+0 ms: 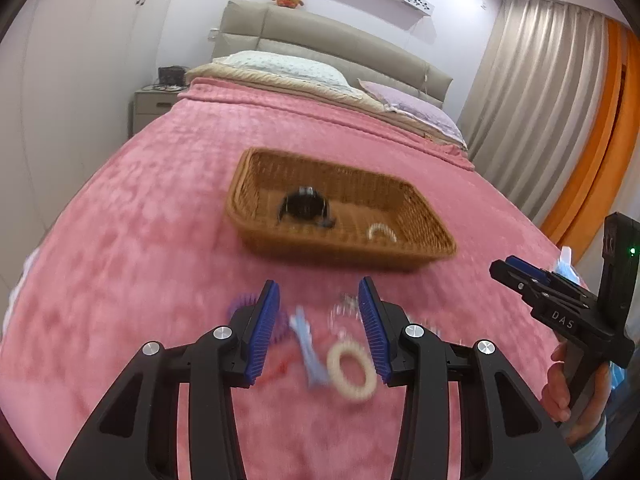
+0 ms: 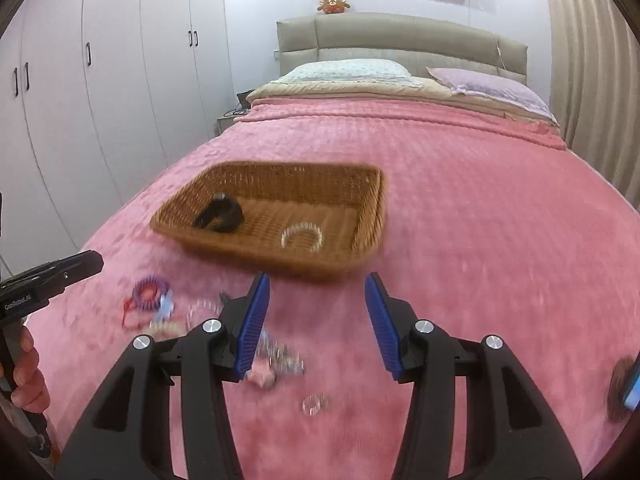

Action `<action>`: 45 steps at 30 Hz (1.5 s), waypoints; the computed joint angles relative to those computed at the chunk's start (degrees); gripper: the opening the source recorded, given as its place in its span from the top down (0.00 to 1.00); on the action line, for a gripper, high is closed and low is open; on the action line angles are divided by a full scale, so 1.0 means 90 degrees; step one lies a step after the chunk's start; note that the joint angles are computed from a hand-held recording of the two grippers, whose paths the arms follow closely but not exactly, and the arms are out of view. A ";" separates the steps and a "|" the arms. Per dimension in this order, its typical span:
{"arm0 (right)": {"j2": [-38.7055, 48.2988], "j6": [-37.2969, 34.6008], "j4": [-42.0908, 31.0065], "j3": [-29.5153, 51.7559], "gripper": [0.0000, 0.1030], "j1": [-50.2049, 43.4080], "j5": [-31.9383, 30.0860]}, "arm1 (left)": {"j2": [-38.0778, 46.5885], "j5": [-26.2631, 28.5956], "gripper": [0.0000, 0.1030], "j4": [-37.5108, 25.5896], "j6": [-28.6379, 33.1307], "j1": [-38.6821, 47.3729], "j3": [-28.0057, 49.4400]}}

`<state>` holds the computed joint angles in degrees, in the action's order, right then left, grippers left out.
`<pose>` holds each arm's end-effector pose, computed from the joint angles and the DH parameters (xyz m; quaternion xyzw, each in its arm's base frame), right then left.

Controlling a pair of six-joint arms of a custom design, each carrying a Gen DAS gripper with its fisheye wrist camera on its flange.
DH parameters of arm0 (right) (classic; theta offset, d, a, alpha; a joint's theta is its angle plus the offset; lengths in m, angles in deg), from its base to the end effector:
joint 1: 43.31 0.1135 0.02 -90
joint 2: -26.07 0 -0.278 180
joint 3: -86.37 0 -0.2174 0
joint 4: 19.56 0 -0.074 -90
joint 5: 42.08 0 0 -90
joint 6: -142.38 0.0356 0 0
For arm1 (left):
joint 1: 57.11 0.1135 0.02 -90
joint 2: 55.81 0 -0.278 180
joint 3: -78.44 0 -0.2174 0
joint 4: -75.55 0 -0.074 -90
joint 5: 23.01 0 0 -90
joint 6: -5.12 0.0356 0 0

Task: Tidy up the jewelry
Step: 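Grasp the cream coil bracelet with the left tool while the right tool grasps a small charm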

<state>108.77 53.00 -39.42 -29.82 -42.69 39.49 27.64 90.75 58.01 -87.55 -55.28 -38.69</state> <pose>0.2755 0.0082 0.2505 -0.0318 0.8992 0.0709 0.4306 0.2760 -0.0055 0.2475 0.0554 0.8828 -0.1883 0.4267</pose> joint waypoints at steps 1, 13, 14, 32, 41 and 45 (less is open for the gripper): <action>-0.0071 -0.0001 0.0114 -0.0224 0.55 -0.0039 -0.0075 | -0.0105 0.0015 0.61 0.0094 -0.0018 0.0023 -0.0229; 0.0097 0.0186 0.0927 -0.1483 0.55 -0.0151 -0.0142 | 0.0348 -0.0211 0.62 0.0543 -0.0222 -0.0344 -0.0969; 0.0094 0.0171 0.0938 -0.1521 0.55 -0.0176 -0.0173 | 0.0369 -0.0422 0.62 0.0640 -0.0259 -0.0490 -0.1012; 0.0347 0.0156 0.1016 -0.1592 0.55 -0.0186 -0.0212 | 0.0733 -0.1889 0.87 0.0368 -0.0573 -0.1356 -0.0827; 0.0256 -0.0016 0.0882 -0.1654 0.55 -0.0463 -0.0576 | 0.0228 -0.1327 0.89 0.0603 -0.0381 -0.1002 -0.1493; 0.0363 -0.0089 0.0836 -0.1635 0.55 -0.0478 -0.0601 | 0.0274 -0.1262 0.88 0.0807 -0.0344 -0.0964 -0.1593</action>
